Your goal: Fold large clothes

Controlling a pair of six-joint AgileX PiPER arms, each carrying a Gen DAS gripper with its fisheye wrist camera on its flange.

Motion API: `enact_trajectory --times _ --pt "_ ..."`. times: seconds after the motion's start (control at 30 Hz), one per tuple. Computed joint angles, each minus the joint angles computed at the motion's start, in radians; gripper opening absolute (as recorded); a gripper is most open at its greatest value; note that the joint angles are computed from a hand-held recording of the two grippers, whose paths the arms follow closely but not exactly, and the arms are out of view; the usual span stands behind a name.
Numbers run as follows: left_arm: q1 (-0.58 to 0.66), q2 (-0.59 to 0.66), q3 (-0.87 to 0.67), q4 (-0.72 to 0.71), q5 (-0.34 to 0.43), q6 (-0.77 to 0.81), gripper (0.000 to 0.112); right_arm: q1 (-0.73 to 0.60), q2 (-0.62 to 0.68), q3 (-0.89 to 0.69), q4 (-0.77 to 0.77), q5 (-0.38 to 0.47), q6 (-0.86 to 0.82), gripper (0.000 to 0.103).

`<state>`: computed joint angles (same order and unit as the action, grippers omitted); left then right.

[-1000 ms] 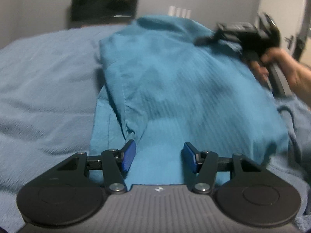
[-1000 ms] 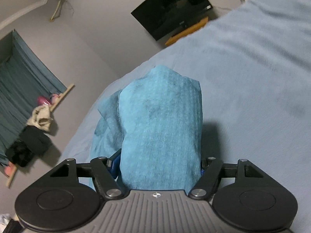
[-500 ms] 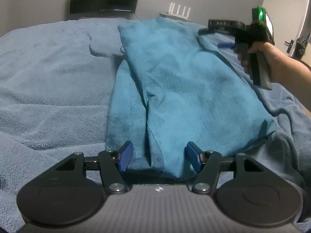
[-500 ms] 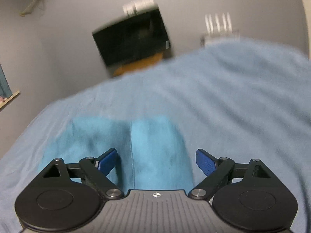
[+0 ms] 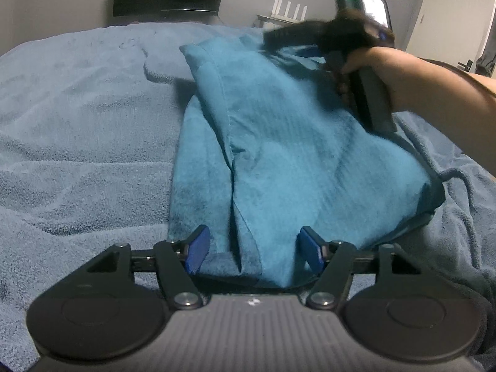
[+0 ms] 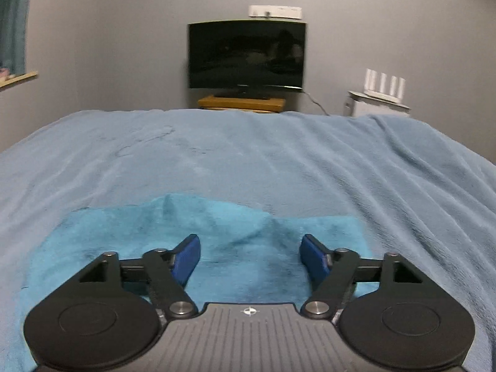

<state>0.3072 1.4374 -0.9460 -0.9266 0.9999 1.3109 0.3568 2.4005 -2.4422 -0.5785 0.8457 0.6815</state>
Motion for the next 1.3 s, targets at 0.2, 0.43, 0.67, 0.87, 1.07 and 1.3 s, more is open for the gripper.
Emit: enact_trajectory --times 0.2,0.43,0.67,0.87,1.07,1.3 --pt "-0.006 -0.001 0.001 -0.005 0.0 -0.011 0.064 -0.017 -0.25 0.418 0.055 -0.323 0.002 0.062" --pt "0.0 0.002 0.01 -0.015 -0.005 0.003 0.064 0.046 -0.656 1.066 -0.469 -0.464 0.526 0.063" --pt "0.008 0.015 0.01 -0.016 -0.008 -0.007 0.069 0.207 -0.896 1.359 -0.392 -0.367 0.324 0.061" --pt "0.011 0.023 0.005 -0.008 -0.011 -0.008 0.073 0.19 -1.119 1.606 -0.408 -0.28 0.566 0.067" --pt "0.027 0.0 0.034 -0.027 -0.038 0.001 0.078 0.238 -1.245 1.696 -0.358 -0.139 0.694 0.065" --pt "0.17 -0.205 0.186 -0.157 -0.004 0.142 0.08 0.651 -1.313 1.744 -0.457 0.15 1.081 0.067"
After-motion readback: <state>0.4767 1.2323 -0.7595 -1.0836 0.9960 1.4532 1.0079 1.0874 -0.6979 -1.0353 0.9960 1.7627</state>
